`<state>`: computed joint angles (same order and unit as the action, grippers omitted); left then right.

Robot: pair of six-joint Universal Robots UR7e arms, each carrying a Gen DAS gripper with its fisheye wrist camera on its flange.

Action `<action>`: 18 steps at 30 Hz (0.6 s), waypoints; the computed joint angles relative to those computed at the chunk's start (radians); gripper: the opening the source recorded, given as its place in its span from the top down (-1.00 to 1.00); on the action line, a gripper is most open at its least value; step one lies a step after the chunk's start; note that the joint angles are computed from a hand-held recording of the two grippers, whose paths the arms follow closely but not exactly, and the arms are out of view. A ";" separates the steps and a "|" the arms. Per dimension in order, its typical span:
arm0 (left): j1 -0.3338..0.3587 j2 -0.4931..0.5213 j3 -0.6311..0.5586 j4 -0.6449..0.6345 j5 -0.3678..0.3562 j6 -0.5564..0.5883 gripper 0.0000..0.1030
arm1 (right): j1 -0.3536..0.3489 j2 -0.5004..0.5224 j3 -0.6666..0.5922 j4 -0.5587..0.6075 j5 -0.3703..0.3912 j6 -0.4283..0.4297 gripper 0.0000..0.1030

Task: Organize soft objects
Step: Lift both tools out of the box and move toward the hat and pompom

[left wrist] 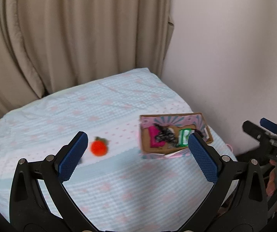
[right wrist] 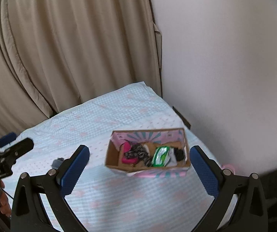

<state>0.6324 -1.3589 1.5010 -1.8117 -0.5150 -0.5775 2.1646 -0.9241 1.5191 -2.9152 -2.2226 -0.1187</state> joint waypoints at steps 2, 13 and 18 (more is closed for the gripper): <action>-0.010 -0.051 0.020 0.050 0.024 -0.012 -1.00 | 0.025 0.005 0.009 -0.007 -0.019 0.043 -1.00; 0.045 -0.255 0.050 0.118 0.011 0.072 -1.00 | 0.132 0.145 -0.082 -0.010 -0.100 0.127 -1.00; 0.143 -0.311 0.072 0.025 -0.033 0.238 -1.00 | 0.153 0.240 -0.165 0.017 -0.106 0.152 -1.00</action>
<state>0.7753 -1.6702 1.5728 -1.7866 -0.5476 -0.3398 2.3173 -0.6836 1.3541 -2.8984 -2.3286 0.0334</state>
